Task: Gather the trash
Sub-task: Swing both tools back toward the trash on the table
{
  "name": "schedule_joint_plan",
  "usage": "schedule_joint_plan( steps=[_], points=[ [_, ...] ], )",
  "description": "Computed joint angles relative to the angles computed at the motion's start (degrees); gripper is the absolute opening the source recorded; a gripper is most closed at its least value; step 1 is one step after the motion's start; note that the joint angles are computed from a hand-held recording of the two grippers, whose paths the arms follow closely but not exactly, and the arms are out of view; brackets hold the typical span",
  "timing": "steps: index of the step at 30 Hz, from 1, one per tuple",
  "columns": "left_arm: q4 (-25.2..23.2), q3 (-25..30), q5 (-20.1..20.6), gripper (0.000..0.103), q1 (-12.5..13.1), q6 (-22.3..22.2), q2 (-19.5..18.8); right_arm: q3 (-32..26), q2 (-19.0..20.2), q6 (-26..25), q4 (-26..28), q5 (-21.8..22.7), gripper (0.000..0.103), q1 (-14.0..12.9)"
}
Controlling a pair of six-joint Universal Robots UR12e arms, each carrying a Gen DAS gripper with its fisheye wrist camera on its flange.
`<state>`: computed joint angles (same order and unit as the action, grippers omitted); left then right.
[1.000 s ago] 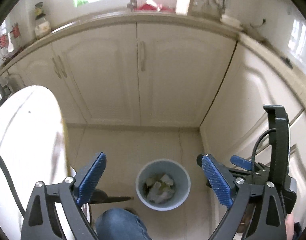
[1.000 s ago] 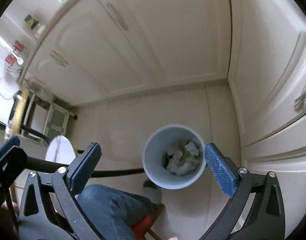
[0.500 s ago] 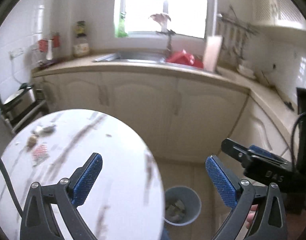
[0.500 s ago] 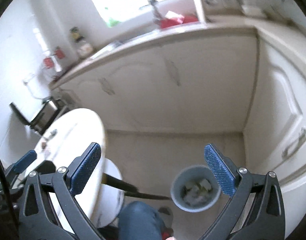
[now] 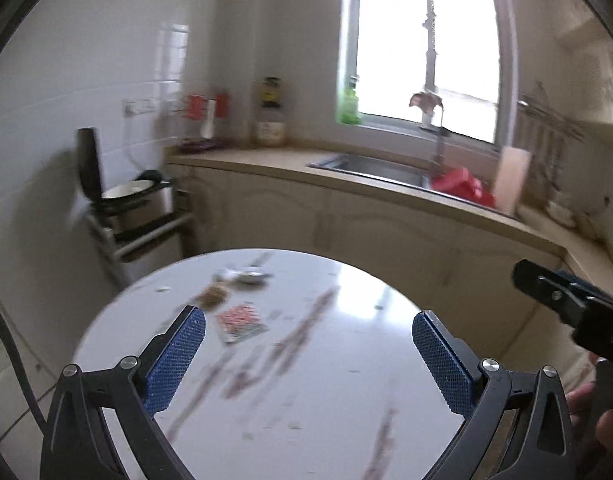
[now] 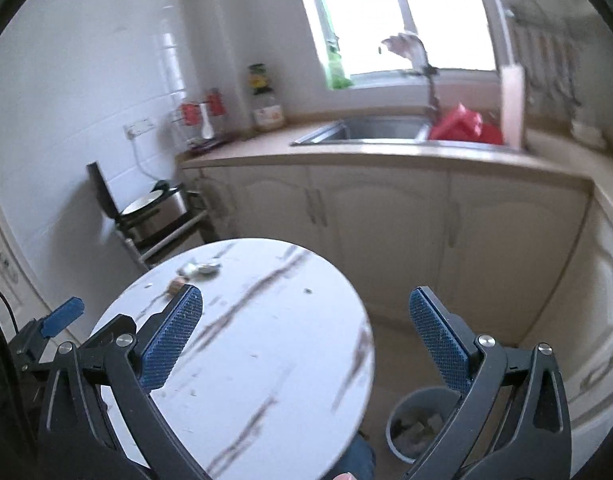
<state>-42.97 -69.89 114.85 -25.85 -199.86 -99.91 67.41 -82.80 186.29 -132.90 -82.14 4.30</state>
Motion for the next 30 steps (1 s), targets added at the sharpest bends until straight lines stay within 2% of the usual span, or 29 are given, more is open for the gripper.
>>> schedule_joint_plan(
  steps=[7, 15, 22, 30],
  points=[
    [0.6, -5.1, 4.6, 0.102, 0.6, -3.6, 4.4, -2.9, 2.2, -3.4, -1.0, -0.9, 0.103, 4.6],
    [0.6, -6.9, 6.9, 0.102, 2.3, -7.2, 6.1, -6.4, 5.2, -5.4, 0.3, -0.8, 0.103, 7.8],
    [-2.8, -5.4, 4.9, 0.102, 5.2, -9.3, 4.7, -9.8, 8.6, -6.8, 3.5, -1.3, 0.103, 9.2],
    [-9.4, -0.2, 0.3, 0.102, 8.7, -10.1, 0.0, -16.5, 15.4, -9.6, 15.1, -1.3, 0.103, 10.0]
  ],
)
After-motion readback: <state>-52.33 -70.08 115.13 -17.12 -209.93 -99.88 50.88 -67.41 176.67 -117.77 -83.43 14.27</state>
